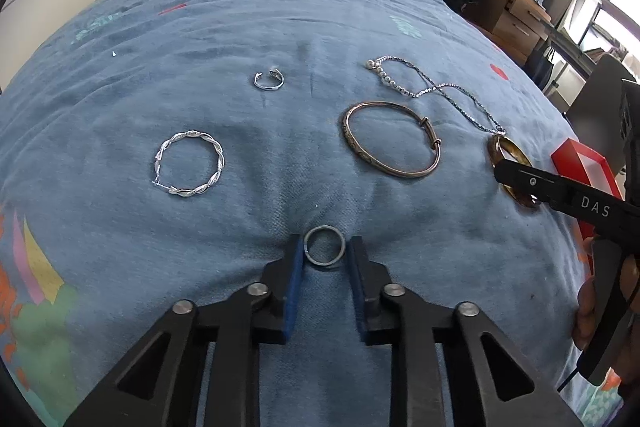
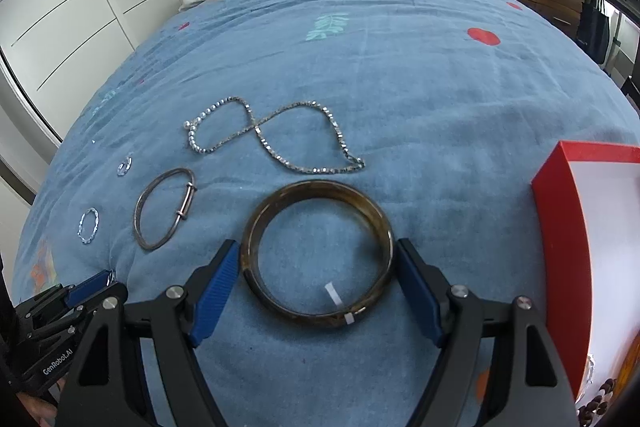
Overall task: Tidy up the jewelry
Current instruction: 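Grasp the small silver ring with the left tool while the right tool grasps the dark brown bangle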
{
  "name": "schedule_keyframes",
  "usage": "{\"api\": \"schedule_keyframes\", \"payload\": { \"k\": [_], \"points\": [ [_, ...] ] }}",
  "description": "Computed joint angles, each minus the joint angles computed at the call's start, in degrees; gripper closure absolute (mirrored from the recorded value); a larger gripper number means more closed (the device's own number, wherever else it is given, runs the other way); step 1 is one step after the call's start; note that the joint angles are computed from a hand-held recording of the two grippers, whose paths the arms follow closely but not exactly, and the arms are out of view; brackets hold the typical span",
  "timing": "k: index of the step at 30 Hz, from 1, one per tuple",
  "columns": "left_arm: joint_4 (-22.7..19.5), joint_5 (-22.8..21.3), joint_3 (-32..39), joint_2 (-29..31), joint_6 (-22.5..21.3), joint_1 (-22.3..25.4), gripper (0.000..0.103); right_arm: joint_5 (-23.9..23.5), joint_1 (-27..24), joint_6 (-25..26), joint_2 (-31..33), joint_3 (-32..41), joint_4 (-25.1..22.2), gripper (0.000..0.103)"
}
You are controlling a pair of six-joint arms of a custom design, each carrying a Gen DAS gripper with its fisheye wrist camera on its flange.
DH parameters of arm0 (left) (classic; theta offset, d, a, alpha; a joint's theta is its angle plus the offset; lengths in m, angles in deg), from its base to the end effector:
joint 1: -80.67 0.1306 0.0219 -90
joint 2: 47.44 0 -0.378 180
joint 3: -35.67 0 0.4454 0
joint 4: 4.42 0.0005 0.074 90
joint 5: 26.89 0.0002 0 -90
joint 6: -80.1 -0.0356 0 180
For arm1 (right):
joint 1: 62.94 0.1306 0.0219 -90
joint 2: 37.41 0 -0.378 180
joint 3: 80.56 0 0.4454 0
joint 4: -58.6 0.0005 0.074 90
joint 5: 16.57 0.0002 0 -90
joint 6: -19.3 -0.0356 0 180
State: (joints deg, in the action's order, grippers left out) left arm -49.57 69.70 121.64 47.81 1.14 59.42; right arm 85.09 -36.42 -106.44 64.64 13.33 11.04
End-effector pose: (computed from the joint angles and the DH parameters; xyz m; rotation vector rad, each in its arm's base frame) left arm 0.5198 -0.2071 0.3461 0.2740 2.5376 -0.3687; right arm 0.5429 0.2623 0.3470 0.2819 2.5075 0.1817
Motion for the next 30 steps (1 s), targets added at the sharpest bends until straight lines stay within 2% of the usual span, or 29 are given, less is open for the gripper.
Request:
{"api": "schedule_keyframes", "payload": {
  "k": [10, 21, 30],
  "points": [
    [-0.63, 2.18, 0.46, 0.27, 1.54, 0.7, 0.082, -0.13, -0.09, 1.04, 0.3, 0.48, -0.83, 0.026],
    [-1.08, 1.58, 1.24, 0.88, 2.01, 0.37, 0.082, -0.34, 0.0, 0.72, 0.92, 1.27, -1.36, 0.026],
    [-1.71, 0.11, 1.01, 0.04, 1.22, -0.15, 0.083, 1.38, 0.87, 2.43, -0.87, 0.01, -1.33, 0.027]
  ]
}}
